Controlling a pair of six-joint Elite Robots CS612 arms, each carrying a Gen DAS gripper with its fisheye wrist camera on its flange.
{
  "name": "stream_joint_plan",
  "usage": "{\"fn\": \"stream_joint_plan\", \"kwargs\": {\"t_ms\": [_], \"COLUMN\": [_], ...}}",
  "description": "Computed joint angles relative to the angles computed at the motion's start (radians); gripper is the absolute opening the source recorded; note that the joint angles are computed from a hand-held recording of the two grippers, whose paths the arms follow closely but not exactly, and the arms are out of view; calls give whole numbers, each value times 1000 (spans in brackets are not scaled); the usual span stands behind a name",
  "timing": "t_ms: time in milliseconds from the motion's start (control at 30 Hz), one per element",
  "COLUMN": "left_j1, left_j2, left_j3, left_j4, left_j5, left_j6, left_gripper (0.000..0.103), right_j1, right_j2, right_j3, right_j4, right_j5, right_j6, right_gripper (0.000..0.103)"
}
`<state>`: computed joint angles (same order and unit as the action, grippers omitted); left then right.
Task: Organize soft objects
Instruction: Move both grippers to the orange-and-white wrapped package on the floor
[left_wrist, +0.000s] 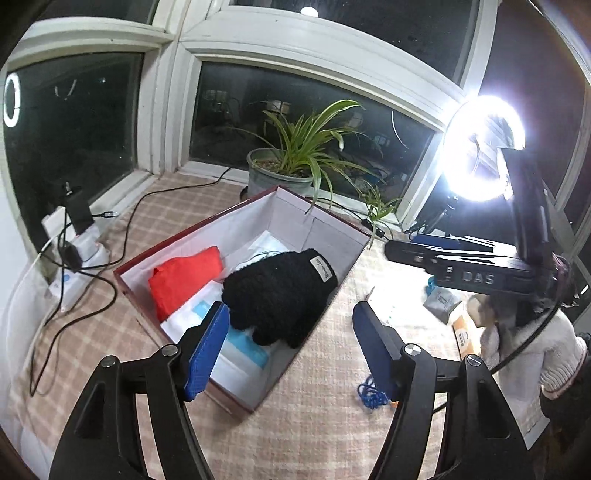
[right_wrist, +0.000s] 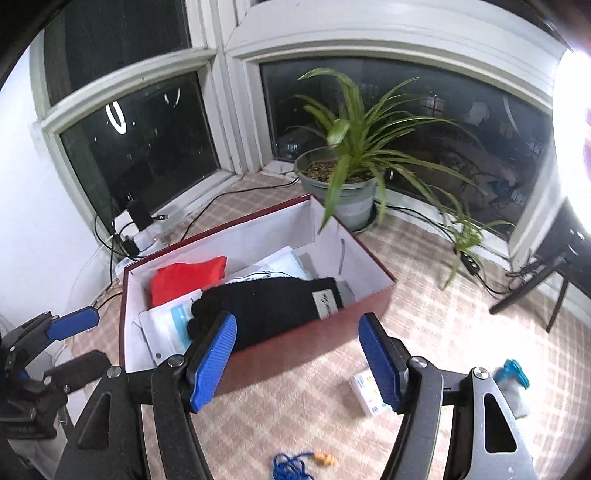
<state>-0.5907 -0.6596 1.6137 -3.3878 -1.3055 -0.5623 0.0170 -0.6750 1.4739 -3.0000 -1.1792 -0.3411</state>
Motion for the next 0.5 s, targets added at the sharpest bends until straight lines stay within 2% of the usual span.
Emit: {"fn": "stream_joint_plan", "kwargs": {"t_ms": [267, 500], "left_j1": [-48, -85], "left_j2": [-21, -19], "left_j3": [9, -19], "left_j4": [18, 35], "left_j5": [76, 109], "left_j6": [-2, 21], "left_gripper": [71, 71], "right_j1": [-70, -127], "right_j2": [-54, -99], "right_j3": [123, 218], "right_j4": [-109, -165], "right_j5": [57, 59], "right_j6": [42, 19], "right_gripper": [65, 66]}}
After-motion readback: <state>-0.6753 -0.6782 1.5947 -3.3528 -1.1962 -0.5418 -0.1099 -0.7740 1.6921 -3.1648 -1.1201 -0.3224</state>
